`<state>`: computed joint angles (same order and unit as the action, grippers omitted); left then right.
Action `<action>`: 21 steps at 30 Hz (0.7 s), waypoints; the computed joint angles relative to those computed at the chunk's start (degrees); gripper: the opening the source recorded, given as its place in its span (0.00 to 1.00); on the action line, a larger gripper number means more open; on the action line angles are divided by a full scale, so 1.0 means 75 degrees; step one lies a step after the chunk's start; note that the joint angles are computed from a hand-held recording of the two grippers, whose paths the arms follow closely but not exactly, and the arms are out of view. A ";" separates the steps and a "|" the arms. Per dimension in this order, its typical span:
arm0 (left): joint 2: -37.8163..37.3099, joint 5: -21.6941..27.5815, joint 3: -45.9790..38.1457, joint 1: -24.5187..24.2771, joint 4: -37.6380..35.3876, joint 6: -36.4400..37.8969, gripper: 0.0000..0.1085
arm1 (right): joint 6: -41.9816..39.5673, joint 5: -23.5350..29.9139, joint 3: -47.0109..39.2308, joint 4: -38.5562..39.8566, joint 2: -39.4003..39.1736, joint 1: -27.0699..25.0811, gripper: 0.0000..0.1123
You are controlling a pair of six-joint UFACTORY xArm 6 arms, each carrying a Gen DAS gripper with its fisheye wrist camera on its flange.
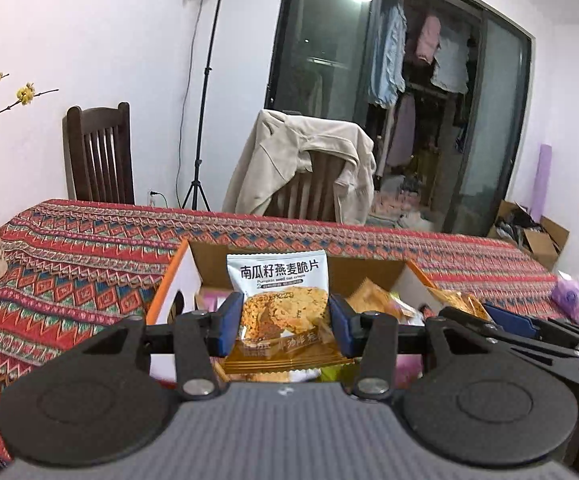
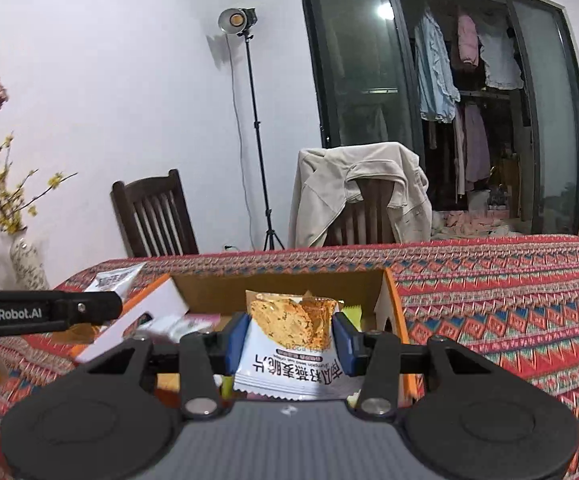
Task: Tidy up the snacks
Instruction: 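Carry both biscuit packets over the box and open both tools to drop them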
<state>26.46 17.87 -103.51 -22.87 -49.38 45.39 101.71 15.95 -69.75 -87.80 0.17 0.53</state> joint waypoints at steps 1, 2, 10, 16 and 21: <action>0.0184 0.0043 -0.0268 0.0010 0.0152 -0.0218 0.44 | -0.0103 0.0020 -0.0177 0.0102 0.0135 -0.0020 0.40; 0.0331 0.0094 -0.0488 0.0031 0.0237 -0.0361 0.44 | -0.0201 0.0024 -0.0330 0.0206 0.0253 -0.0042 0.40; 0.1994 0.0330 -0.2718 0.0092 0.1398 -0.1902 0.44 | -0.0614 0.0065 -0.1577 0.0706 0.1424 -0.0120 0.40; 0.3110 0.0813 -0.4127 0.0248 0.2195 -0.2693 0.44 | -0.0164 0.0016 -0.2161 0.0289 0.2089 -0.0231 0.40; 0.3336 0.0924 -0.4382 0.0289 0.2322 -0.2806 0.44 | -0.0305 -0.0145 -0.2250 0.0476 0.2290 -0.0363 0.40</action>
<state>51.47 24.80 -136.37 -20.70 -31.97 24.34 99.42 14.85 -86.62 -84.23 17.35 -2.19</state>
